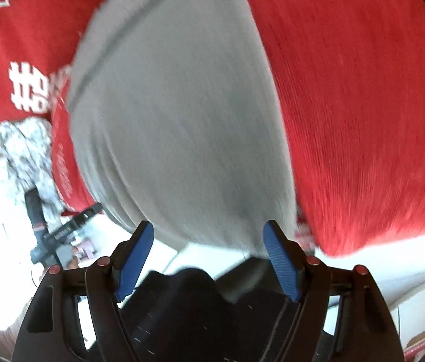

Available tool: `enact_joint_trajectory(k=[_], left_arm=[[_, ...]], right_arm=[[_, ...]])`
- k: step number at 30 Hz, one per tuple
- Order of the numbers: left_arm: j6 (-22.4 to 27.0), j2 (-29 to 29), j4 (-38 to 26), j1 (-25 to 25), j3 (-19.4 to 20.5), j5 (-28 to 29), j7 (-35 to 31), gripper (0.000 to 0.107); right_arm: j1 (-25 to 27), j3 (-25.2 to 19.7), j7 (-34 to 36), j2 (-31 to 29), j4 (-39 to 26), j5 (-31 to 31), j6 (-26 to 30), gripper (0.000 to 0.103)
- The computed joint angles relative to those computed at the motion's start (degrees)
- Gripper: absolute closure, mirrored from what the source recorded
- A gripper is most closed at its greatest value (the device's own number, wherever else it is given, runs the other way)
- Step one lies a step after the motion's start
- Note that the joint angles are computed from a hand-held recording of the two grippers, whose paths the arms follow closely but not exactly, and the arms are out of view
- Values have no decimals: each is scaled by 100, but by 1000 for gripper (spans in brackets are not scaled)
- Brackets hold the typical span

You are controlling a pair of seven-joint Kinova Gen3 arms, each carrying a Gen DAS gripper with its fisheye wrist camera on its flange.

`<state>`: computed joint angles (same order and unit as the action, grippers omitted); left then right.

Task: Fold small clothes
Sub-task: 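Grasp the sweatshirt hem with both tools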

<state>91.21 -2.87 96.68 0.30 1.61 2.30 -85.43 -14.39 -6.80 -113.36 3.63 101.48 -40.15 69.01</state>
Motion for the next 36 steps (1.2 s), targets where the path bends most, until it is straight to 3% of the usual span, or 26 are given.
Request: enact_joint_trajectory(k=[7, 13, 15, 16, 17, 18, 19, 23, 28, 31, 34, 36], left_arm=[[-342, -140, 930, -317, -308, 635, -394, 4], [-374, -207, 1163, -556, -460, 960, -642, 5], [-272, -288, 1188, -700, -478, 1175, -726, 21], [-205, -270, 1191, -727, -647, 1343, -908, 43], [-197, -156, 1127, -828, -709, 1419, -1095, 61], [-95, -148, 1024, -823, -665, 1413, -1195, 70], [-61, -174, 947, -796, -593, 1362, -1261, 92], [430, -177, 624, -1049, -841, 1819, -1760, 95], [1053, -59, -216, -1456, -1127, 2461, -1992, 95], [1020, 42, -519, -1600, -1138, 2754, -2003, 95], [834, 444, -1207, -1815, -801, 3062, -1807, 95], [555, 691, -1532, -1638, -775, 3089, -1684, 95]], right_arm=[[-209, -146, 149, 139, 665, 36, -430, 25], [-366, -274, 333, 368, 850, -195, -823, 25], [-357, -263, 262, 289, 964, -346, -982, 29], [-342, -251, 200, 212, 1040, -452, -1059, 45], [-316, -232, 156, 135, 1115, -576, -1117, 80], [-286, -214, 180, 71, 1187, -701, -1159, 93], [-249, -190, 221, -17, 1263, -858, -1201, 92], [-196, -102, 535, -380, 1358, -1433, -1326, 92], [-93, 141, 981, -786, 1341, -2284, -1521, 92], [-40, 277, 1194, -823, 1118, -2708, -1824, 92], [82, 414, 1503, -609, 771, -2933, -1908, 92], [157, 402, 1555, -312, 429, -2935, -2009, 92]])
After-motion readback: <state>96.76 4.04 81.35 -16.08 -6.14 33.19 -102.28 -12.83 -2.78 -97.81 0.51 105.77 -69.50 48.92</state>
